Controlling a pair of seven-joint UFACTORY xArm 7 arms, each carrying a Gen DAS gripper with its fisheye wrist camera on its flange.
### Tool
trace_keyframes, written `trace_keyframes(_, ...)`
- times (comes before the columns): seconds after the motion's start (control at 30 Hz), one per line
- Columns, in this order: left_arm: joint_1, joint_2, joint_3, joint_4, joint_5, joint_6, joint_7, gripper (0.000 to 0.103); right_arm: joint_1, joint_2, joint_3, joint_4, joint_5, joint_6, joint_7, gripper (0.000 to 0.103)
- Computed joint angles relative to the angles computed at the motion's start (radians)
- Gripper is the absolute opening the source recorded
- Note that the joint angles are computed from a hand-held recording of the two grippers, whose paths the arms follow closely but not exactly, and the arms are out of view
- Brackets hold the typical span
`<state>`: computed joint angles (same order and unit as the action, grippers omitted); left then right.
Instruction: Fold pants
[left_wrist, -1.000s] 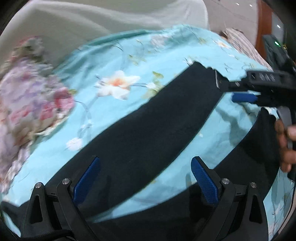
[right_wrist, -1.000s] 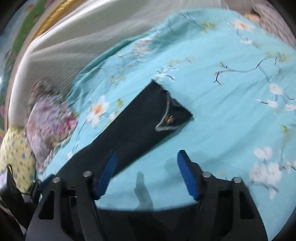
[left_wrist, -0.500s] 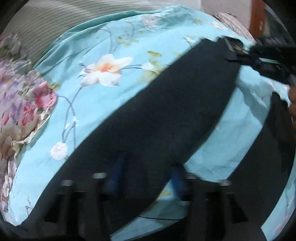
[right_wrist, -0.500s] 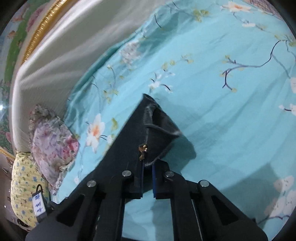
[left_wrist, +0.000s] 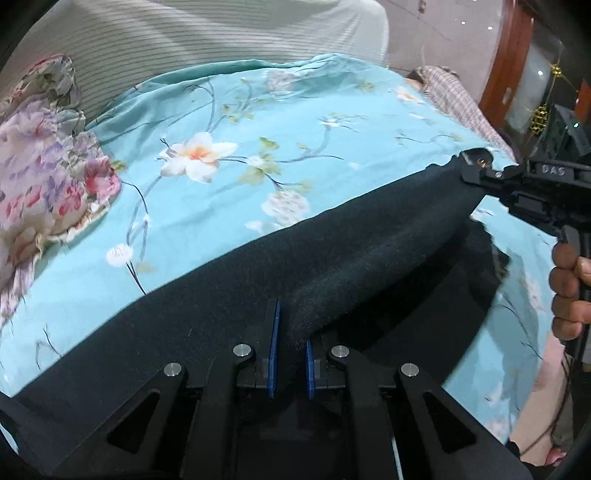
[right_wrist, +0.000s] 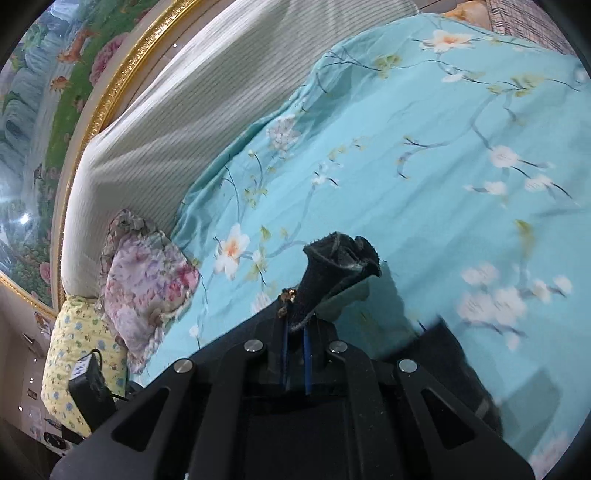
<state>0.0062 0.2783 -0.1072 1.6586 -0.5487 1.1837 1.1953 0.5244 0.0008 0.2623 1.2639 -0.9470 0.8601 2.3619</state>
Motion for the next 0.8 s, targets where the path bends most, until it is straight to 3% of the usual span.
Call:
trace_keyframes(0.17,0.021,-0.101,0.02,-0.13,-0.03,0.026,0.082,0.011,0.039,-0.02,0.041,-0.017,0.011,0.081,0.044,0.007)
trace_keyframes(0.4,0.0,-0.168,0.046,-0.241,-0.018,0.012,0.118,0.013,0.072,-0.032,0.061,-0.058,0.054,0.138,0.1,0.007)
trace_keyframes(0.67,-0.009,-0.177,0.06,-0.272,-0.001,0.021,0.12,0.014,0.1,-0.03,0.086,-0.073,0.088,0.194,0.14,0.007)
trace_keyframes(0.8,-0.014,-0.186,0.062,-0.294,0.009,0.018,0.127,0.019,0.112,-0.017,0.085,-0.067,0.118,0.231,0.128,0.007)
